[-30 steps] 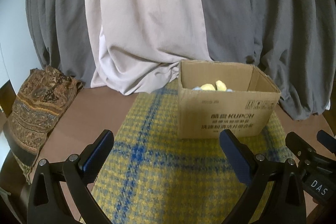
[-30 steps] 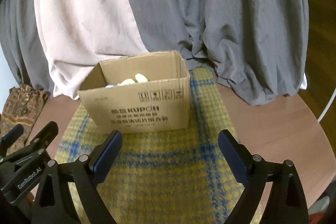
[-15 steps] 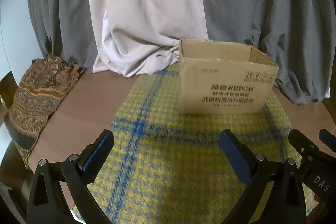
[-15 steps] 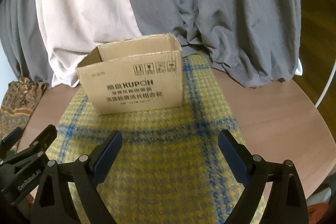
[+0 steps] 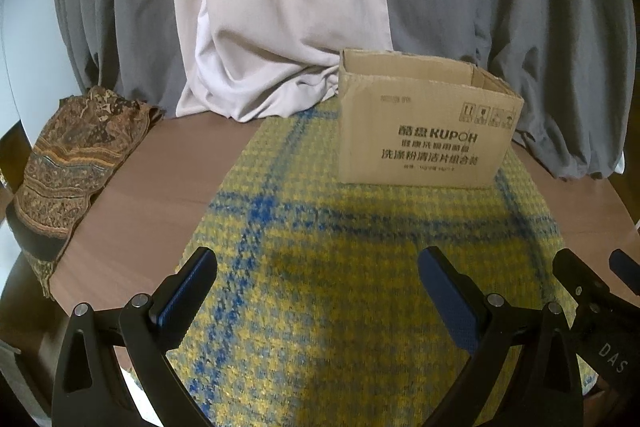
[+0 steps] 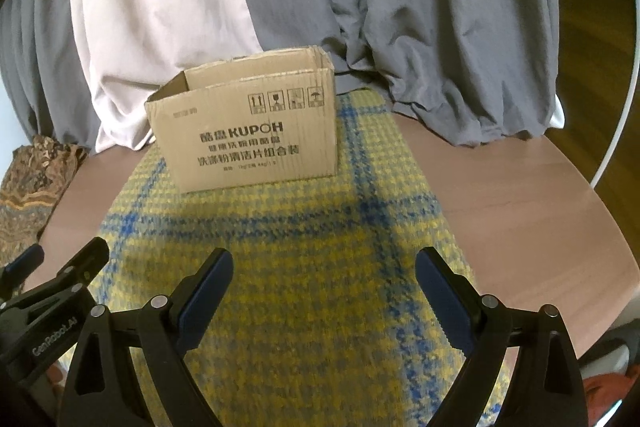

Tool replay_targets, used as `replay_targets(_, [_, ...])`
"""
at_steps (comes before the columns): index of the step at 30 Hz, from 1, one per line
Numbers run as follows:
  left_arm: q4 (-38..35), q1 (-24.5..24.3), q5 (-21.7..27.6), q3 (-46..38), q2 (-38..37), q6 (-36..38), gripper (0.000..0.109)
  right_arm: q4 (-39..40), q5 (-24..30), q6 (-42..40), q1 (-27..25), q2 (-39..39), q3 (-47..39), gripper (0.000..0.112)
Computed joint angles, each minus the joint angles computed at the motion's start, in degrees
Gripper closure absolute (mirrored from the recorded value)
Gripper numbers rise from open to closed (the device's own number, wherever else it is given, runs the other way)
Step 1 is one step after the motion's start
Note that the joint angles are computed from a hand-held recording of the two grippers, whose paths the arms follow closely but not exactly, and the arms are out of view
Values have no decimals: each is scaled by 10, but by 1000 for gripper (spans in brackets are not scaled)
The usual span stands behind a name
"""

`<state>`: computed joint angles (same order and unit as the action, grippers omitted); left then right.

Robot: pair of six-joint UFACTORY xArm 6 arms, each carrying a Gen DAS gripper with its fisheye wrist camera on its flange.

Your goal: Organize objects

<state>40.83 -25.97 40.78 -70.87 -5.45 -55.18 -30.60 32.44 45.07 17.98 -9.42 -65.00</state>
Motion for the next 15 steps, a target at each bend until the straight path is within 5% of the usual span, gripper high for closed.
replay_targets(15, [-37,-8,10,12,1,27,6,26,-3,-13,-3,-12,31,20])
